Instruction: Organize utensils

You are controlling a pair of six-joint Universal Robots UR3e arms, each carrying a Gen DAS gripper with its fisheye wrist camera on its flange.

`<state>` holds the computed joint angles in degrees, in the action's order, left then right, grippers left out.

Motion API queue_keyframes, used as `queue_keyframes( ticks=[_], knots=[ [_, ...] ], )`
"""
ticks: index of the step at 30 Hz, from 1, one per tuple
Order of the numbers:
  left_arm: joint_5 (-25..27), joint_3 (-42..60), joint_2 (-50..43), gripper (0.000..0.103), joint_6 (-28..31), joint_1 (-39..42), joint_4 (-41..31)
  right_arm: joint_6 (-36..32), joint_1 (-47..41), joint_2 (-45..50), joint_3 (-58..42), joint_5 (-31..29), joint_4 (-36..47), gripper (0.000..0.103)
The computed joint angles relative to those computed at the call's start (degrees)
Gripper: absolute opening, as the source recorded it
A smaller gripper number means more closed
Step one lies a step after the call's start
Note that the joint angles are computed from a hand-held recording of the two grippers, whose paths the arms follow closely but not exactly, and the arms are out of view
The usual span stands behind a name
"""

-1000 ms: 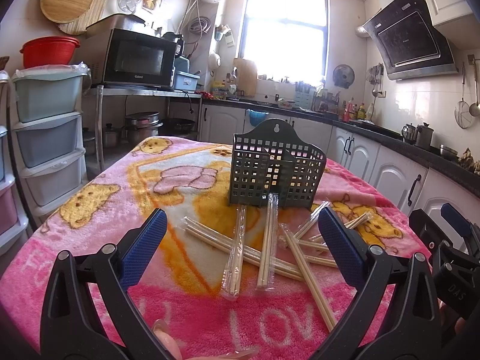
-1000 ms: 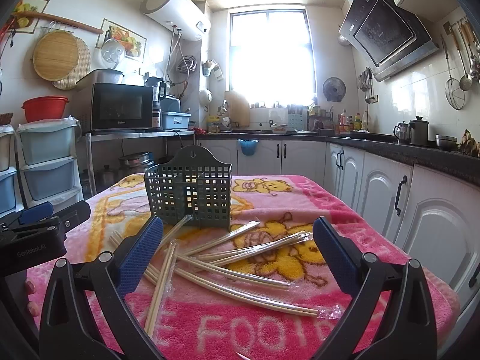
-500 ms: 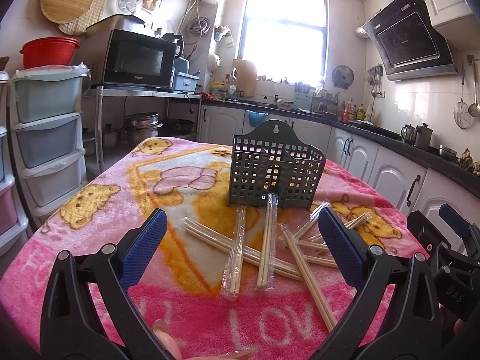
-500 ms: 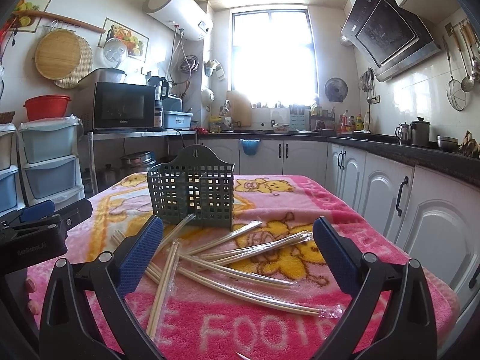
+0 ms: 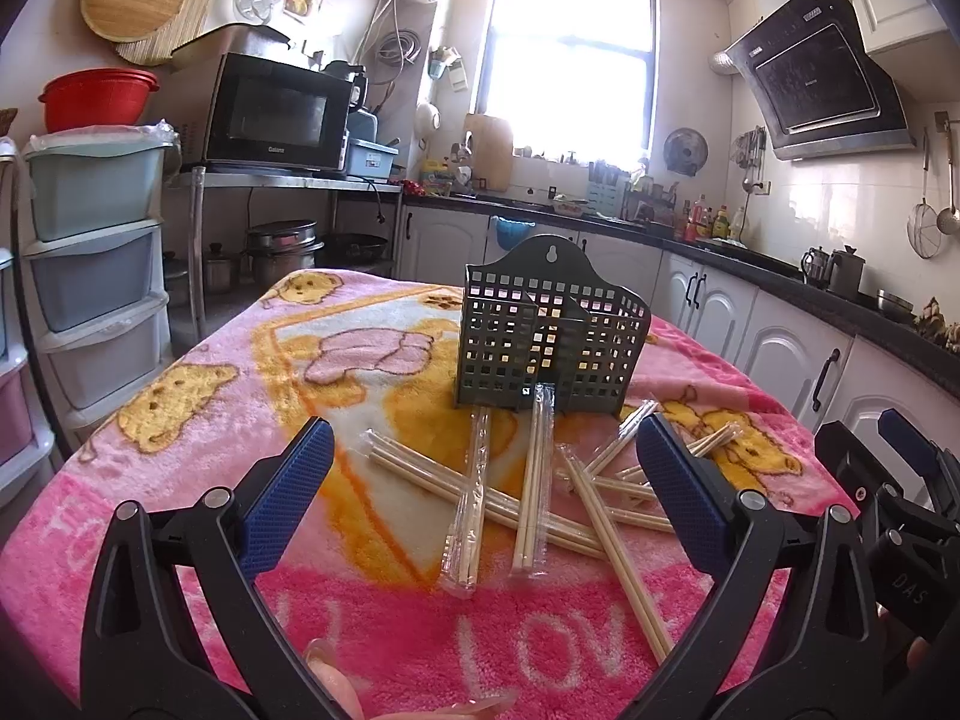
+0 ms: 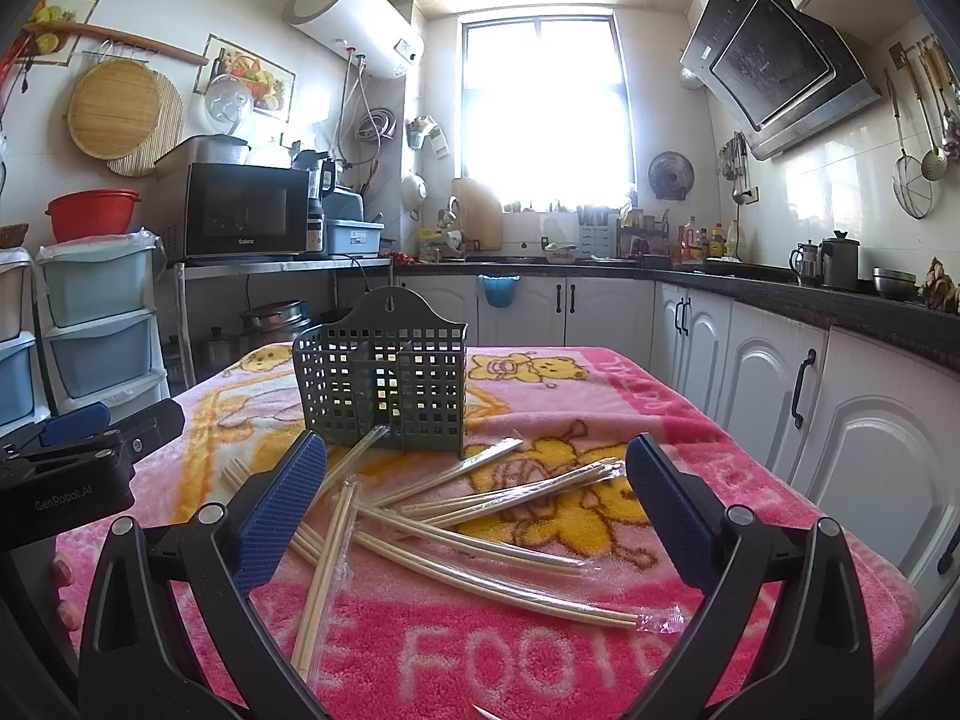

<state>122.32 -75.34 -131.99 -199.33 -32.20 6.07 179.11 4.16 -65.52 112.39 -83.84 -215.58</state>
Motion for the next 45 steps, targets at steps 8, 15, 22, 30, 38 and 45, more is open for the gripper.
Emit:
queue_keyframes(
  ticks=[8, 15, 22, 30, 38, 45],
  knots=[
    [0.0, -0.3, 0.0, 0.093, -0.4, 0.4, 0.0, -0.3, 0.1, 0.8, -0.4, -0.1, 0.1, 0.097],
    [-1.2, -0.3, 0.7, 0.093, -1.6, 2.6, -2.0, -0.4, -0.1, 1.6, -3.2, 0.5, 4.3, 0.097],
    [-6.4, 0.0, 2.9, 0.093, -2.6, 7.0, -6.8, -1.6, -0.6, 2.2, -9.2, 1.8, 12.7, 0.097],
    [-13.9, 8.8, 1.2, 0.093, -1.0, 11.0, -15.1, -1.6, -2.5, 3.4, -16.8, 4.2, 22.5, 0.097],
    [-21.3, 24.8, -5.6, 0.093, 0.5, 13.9, -27.4, -1.0, -4.4, 7.6, -29.3, 4.3, 35.5, 0.097],
    [-25.6, 48.3, -17.1, 0.093, 1.3, 16.0, -44.6, -0.7, -6.0, 17.6, -51.8, 6.0, 56.9, 0.096]
  ],
)
